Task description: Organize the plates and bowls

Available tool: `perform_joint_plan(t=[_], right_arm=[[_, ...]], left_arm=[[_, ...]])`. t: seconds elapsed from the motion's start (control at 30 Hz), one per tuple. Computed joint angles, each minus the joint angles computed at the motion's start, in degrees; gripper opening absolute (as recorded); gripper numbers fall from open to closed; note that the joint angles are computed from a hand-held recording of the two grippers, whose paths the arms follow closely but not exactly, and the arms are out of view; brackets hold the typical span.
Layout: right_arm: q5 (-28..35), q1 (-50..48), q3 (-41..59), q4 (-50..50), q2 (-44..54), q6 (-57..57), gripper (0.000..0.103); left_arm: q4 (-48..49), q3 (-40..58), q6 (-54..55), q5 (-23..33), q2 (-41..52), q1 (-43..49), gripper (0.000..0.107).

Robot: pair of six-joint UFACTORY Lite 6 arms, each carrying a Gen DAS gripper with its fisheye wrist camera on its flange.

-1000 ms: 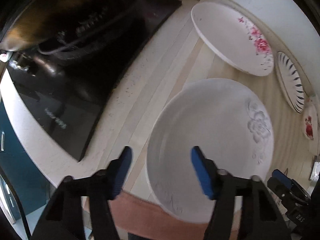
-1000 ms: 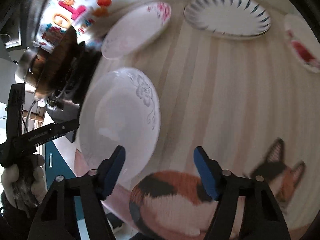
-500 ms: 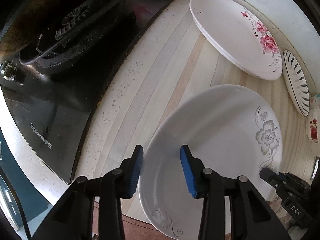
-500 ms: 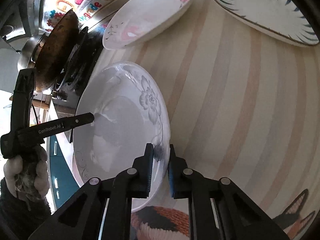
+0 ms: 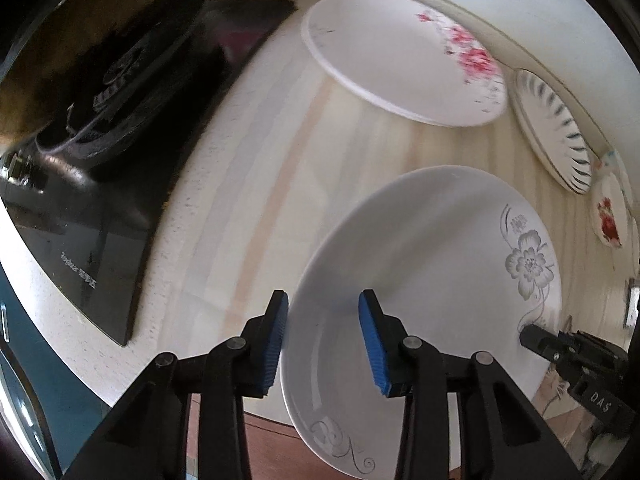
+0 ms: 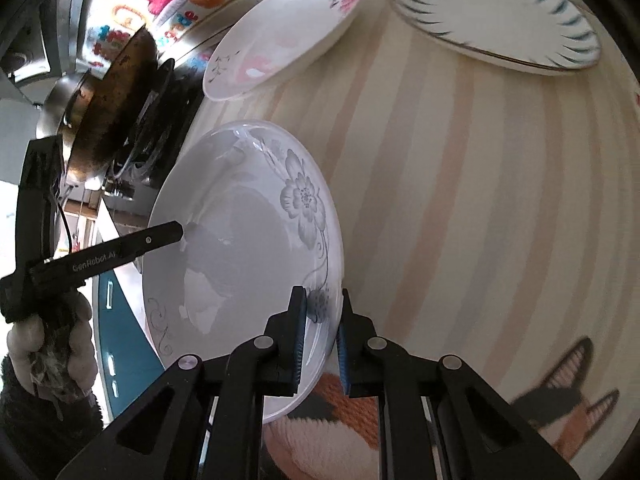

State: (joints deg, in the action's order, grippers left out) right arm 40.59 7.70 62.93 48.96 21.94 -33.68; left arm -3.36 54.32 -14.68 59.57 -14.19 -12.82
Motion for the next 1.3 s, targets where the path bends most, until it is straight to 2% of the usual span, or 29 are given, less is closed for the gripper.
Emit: perform_joint_plan(t=[0.37, 0.73, 0.8, 0.87, 1.07, 1.1, 1.27, 1.3], right_arm=[[3.79, -13.48, -9.92, -3.78, -10.15, -4.33, 0.015], [2.85, -24.61, -14.62, -4.37, -9.92, -9.49, 0.016], [2.34, -25.41, -14.84, -4.18, -9.26, -10.07, 0.016], [2.06, -25.88, -15.25, -3.88, -9.09, -10.77, 0.016], [1.45, -26.95, -17.42, -2.83, -9.92, -12.42, 0.016], [1.43, -26.96, -17.36, -2.95, -9.92, -12.41, 0.016], [1.55, -26.17, -17.03, -3.55, -9.86, -11.33, 0.016], [1.95, -26.14, -16.42, -3.89, -9.36, -10.78, 0.017]], left_arm=[[-0.99, 0.79, -10.18, -0.51, 0.06, -16.17, 0.034], [-0.79, 4.99, -11.98, -3.43, 9.48, -24.16, 0.034], [-0.43, 5.49, -12.53, -2.96, 10.63, -24.72, 0.034], [0.49, 8.75, -12.73, -4.86, 15.15, -24.99, 0.034], [3.33, 9.66, -16.10, -4.59, 16.24, -28.03, 0.034], [4.03, 10.35, -19.04, -4.64, 16.96, -30.70, 0.034], [3.53, 11.65, -19.79, -4.48, 18.15, -31.45, 0.033], [3.18, 11.55, -19.73, -4.28, 18.10, -31.42, 0.030]])
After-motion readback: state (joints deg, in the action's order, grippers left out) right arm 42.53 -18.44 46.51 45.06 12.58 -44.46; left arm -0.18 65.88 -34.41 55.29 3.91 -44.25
